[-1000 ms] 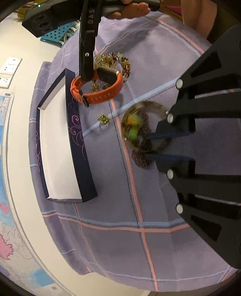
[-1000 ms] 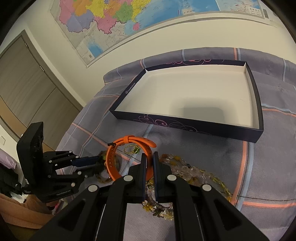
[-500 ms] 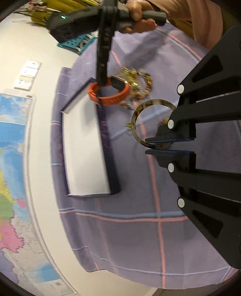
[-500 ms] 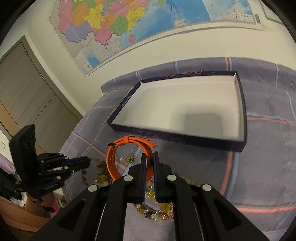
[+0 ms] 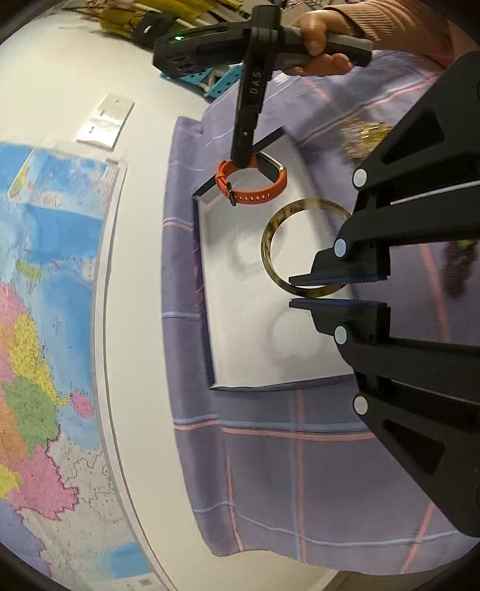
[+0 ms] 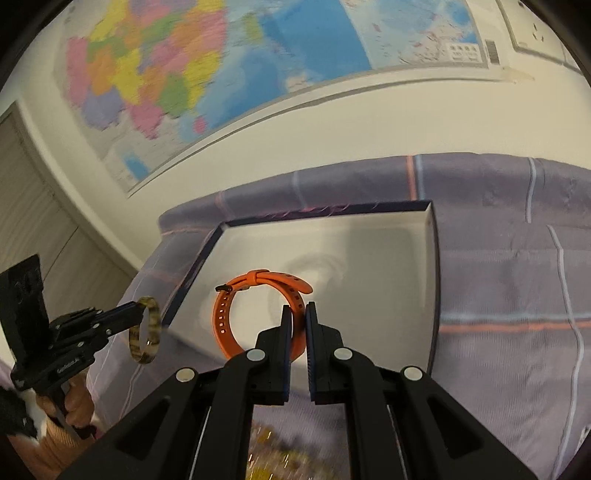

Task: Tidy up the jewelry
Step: 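Carry watch and bangle into the navy box and open both tools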

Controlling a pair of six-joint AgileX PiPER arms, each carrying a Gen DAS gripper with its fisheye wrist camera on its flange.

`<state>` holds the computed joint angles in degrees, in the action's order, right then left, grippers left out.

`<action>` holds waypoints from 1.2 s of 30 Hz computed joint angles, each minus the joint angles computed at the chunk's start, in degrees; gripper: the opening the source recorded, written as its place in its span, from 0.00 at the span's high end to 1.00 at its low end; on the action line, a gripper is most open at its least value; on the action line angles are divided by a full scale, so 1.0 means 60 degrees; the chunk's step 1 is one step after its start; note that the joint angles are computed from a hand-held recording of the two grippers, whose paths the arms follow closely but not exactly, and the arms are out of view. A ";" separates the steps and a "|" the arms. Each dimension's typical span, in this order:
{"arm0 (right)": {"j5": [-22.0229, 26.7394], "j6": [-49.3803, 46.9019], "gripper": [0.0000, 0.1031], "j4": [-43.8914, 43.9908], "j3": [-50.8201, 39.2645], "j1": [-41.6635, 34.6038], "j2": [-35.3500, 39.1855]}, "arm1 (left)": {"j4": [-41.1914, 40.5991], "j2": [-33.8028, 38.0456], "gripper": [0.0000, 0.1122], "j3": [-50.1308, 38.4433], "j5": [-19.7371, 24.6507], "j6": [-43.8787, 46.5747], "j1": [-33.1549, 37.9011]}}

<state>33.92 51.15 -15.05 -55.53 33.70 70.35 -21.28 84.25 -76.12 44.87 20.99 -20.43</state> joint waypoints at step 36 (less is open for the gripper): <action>0.0425 0.0895 0.89 0.0129 -0.2416 -0.1850 0.3300 | 0.1964 0.7067 0.90 -0.8242 0.2829 -0.3470 -0.0650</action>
